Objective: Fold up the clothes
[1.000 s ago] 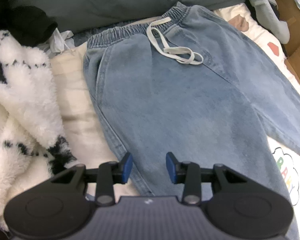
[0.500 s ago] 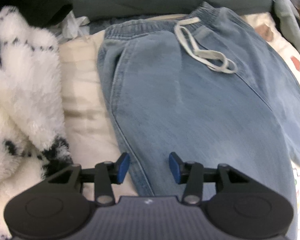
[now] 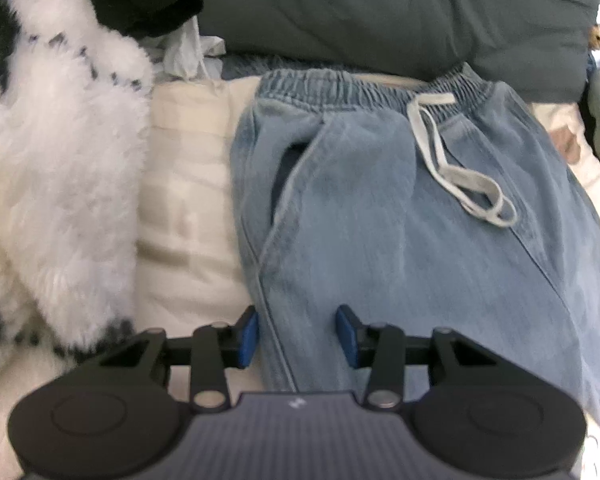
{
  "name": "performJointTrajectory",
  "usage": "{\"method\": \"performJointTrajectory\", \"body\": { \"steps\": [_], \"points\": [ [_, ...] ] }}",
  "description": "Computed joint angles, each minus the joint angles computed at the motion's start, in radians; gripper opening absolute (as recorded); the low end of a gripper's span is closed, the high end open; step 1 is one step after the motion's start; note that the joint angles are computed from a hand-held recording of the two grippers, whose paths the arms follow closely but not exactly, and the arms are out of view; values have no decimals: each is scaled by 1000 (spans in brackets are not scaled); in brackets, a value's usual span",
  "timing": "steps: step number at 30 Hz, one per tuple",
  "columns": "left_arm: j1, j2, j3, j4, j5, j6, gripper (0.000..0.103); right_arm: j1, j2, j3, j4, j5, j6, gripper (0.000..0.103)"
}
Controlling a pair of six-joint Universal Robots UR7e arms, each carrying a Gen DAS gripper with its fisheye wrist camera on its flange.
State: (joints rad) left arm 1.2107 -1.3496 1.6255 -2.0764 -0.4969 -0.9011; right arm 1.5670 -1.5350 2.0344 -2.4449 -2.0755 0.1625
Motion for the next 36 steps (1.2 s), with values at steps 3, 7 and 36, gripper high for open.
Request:
{"method": "performJointTrajectory", "body": {
  "steps": [3,7,36],
  "points": [
    [10,19,-25,-18,19,15,44,-15,15,-2,-10,8,14,14],
    [30,46,-68,-42,46,74,44,-18,34,10,-40,-4,25,19],
    [-4,110,-298,335,151,208,40,32,78,-14,-48,-120,25,7]
  ]
}}
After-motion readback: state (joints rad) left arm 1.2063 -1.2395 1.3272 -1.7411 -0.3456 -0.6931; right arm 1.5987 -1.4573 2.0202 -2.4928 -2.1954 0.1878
